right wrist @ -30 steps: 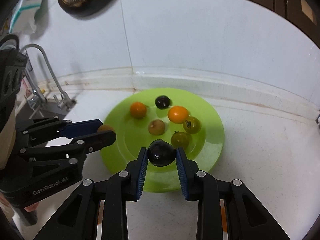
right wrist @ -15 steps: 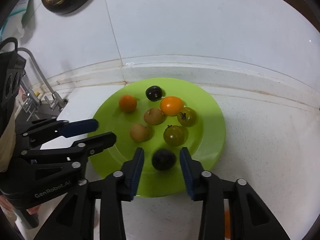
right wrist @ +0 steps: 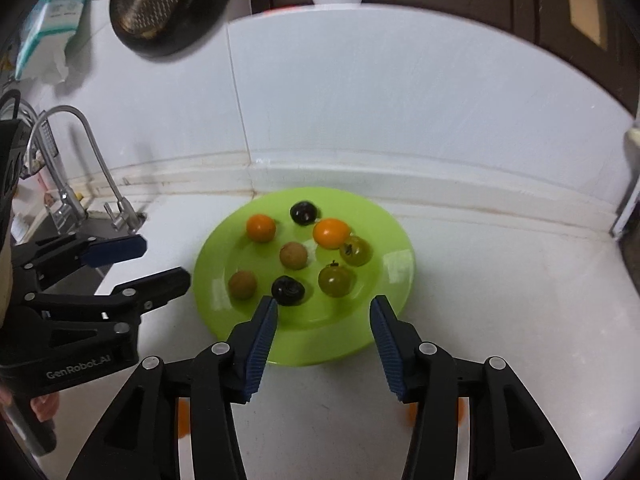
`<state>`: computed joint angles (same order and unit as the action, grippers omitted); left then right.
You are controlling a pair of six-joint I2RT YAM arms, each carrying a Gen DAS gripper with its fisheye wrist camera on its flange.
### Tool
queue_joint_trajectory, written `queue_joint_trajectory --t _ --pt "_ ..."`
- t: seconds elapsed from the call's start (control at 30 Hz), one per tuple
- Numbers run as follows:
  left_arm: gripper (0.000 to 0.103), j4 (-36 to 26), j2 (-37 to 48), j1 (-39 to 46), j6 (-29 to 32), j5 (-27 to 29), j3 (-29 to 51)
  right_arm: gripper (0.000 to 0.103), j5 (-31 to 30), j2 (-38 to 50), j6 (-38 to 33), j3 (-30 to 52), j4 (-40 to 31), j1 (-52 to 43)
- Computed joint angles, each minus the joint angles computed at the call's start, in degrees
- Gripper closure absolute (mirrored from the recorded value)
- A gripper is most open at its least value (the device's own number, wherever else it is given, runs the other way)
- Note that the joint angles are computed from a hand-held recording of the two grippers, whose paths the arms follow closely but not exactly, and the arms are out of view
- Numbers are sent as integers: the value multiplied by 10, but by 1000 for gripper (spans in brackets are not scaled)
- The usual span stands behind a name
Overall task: Organize fruits
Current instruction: 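Pull both tools back toward the large orange and the last mandarin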
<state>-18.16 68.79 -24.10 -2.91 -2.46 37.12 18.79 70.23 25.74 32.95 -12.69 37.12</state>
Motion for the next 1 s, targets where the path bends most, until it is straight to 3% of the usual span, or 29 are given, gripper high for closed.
queue_joint_trajectory --t 0.13,0.33,0.8,1.0 --pt "33 -41 -63 -27 -23 -43 -10 47 32 -53 17 -1 -46 24" --pt "21 -89 -145 -67 -73 -90 -34 45 83 -127 67 -17 -109 57" --pt "18 -138 -188 -160 -191 -137 -100 43 169 -196 230 -69 -226 130" --pt "18 -141 -169 -177 -225 -124 -122 43 143 -189 234 -97 -217 102"
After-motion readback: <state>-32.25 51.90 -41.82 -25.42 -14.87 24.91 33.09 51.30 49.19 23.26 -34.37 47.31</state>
